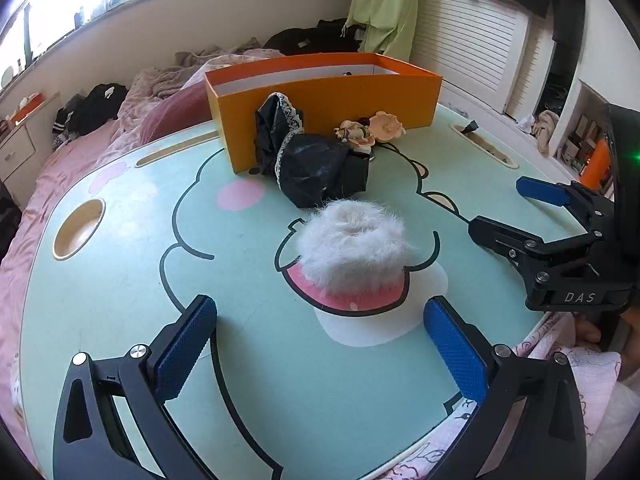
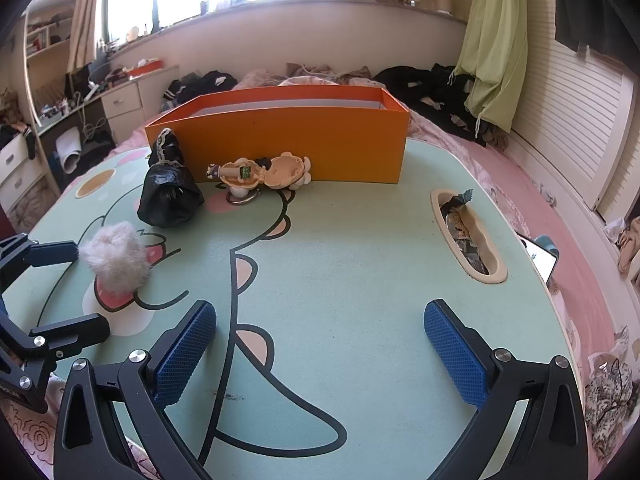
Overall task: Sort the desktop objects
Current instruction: 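Reach into the box and grasp the brown printed carton with right gripper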
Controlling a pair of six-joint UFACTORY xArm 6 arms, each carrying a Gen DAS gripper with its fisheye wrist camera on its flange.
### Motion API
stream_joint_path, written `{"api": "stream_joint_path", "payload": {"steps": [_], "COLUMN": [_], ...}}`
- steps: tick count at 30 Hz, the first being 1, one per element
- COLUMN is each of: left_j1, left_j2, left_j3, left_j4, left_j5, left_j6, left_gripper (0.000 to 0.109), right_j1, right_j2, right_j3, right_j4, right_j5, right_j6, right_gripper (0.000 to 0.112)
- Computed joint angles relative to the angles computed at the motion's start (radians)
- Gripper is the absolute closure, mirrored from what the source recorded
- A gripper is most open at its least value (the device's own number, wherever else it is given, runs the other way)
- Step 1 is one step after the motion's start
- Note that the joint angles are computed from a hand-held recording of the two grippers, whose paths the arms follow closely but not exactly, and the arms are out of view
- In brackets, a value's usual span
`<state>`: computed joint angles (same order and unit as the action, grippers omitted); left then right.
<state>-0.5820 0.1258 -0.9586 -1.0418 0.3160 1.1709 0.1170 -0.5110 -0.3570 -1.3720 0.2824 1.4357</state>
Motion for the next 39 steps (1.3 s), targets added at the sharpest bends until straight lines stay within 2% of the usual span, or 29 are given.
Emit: {"api": "stream_joint_path", "payload": {"steps": [3,6,8,10,12,15,18,19,21,22,23,26,28,31,32,33,37,39], "left_j1": [0.001,0.005,0.003,0.005,0.006,0.006,0.008,0.008,0.009,0.009,0.009,0.011,0.013,0.014,0.013,0.012,0.009,0.009], "left_j2": [0.0,-0.007,-0.014,-0.019,-0.022,-0.021,-0.022,-0.022,-0.024,-0.027,-0.028,-0.031,-0.033,-0.036,-0.037,-0.039,-0.046,-0.044], "left_j3": [-0.002,0.004,0.012,0.014,0.014,0.013,0.012,0.013,0.014,0.017,0.018,0.02,0.022,0.023,0.023,0.024,0.031,0.029], "left_j4": [0.0,-0.003,0.002,0.007,0.011,0.008,0.003,0.0,-0.007,-0.012,-0.015,-0.025,-0.031,-0.04,-0.038,-0.039,-0.041,-0.042], "left_j5": [0.005,0.007,0.001,0.005,0.007,0.007,0.01,0.011,0.013,0.014,0.014,0.018,0.022,0.027,0.027,0.027,0.024,0.025], "left_j6": [-0.001,0.003,-0.003,-0.008,-0.011,-0.009,-0.003,0.0,0.008,0.013,0.017,0.027,0.033,0.04,0.039,0.039,0.039,0.04], "left_gripper": [0.006,0.006,0.006,0.006,0.006,0.006,0.006,0.006,0.006,0.006,0.006,0.006,0.006,0.006,0.006,0.006,0.006,0.006], "right_j1": [-0.009,-0.049,-0.028,0.004,0.05,0.09,0.099,0.099,0.092,0.084,0.08,0.071,0.067,0.065,0.067,0.076,0.089,0.088], "right_j2": [0.005,0.009,0.021,0.074,0.196,0.446,0.694,0.765,0.888,0.942,0.983,1.085,1.084,1.088,1.086,1.066,1.046,1.021], "right_j3": [-0.002,-0.012,-0.06,-0.156,-0.324,-0.637,-0.945,-1.045,-1.197,-1.262,-1.315,-1.432,-1.424,-1.434,-1.434,-1.403,-1.363,-1.318], "right_j4": [0.064,0.323,0.516,0.666,0.863,1.16,1.303,1.325,1.345,1.364,1.376,1.404,1.441,1.429,1.404,1.363,1.293,1.303], "right_j5": [-0.034,-0.183,-0.216,-0.199,-0.113,0.084,0.307,0.397,0.508,0.558,0.6,0.669,0.666,0.666,0.669,0.656,0.622,0.575], "right_j6": [-0.084,-0.365,-0.575,-0.758,-0.968,-1.254,-1.395,-1.416,-1.415,-1.411,-1.404,-1.407,-1.427,-1.433,-1.428,-1.417,-1.392,-1.388], "right_gripper": [0.009,0.016,0.017,0.017,0.018,0.034,0.037,0.037,0.041,0.046,0.051,0.052,0.054,0.056,0.066,0.071,0.073,0.073]}}
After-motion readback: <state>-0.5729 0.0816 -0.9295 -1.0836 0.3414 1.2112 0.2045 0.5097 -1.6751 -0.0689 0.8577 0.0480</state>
